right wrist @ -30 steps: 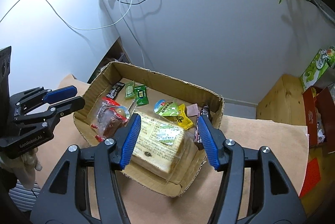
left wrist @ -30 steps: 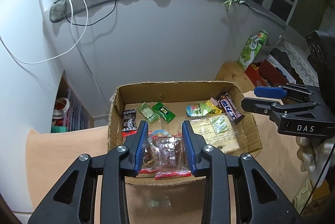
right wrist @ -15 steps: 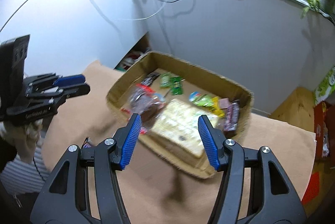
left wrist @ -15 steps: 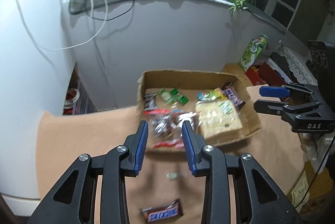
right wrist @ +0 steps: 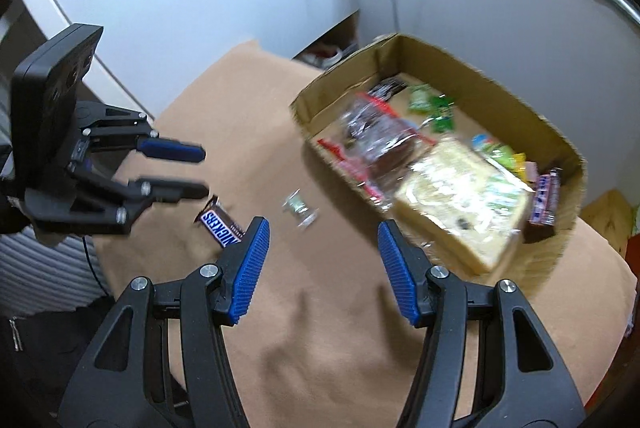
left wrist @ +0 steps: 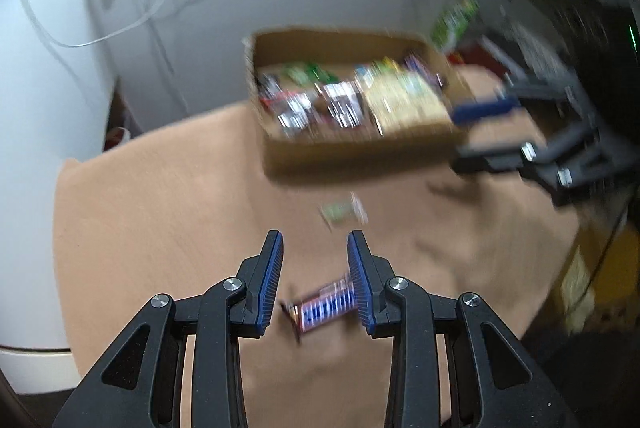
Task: Organize snacks
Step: 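Withdraw both tools from the box toward the Snickers bar and clear candy bag, then grasp the Snickers bar with the left tool while the right tool grasps the clear candy bag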
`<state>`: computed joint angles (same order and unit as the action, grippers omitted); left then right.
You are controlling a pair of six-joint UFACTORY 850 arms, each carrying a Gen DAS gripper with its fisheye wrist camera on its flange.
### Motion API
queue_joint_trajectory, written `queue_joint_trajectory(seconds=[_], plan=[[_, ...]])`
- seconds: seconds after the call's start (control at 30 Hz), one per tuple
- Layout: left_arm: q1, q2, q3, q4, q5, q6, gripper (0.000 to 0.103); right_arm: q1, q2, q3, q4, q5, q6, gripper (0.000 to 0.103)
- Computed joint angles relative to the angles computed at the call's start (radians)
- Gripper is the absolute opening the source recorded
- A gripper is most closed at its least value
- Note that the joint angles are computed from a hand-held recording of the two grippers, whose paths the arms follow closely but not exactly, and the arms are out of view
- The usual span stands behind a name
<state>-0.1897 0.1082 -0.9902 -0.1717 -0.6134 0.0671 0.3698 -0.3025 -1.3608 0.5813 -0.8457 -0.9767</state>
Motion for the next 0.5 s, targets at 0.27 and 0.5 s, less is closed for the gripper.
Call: queue_joint_trajectory(seconds=[0.27, 0.5], plan=[[-0.033, -0.003, 0.049, 0.053, -0.055, 0.069, 0.034, 0.071, -0.070, -0.031, -0.079, -0.009, 0.027, 0.059], [-0.018, -0.022, 0.057, -0.009, -0.033, 0.193, 0.047, 0.108, -0.120, -0.052, -0.132, -0.004, 0.072, 0.054]])
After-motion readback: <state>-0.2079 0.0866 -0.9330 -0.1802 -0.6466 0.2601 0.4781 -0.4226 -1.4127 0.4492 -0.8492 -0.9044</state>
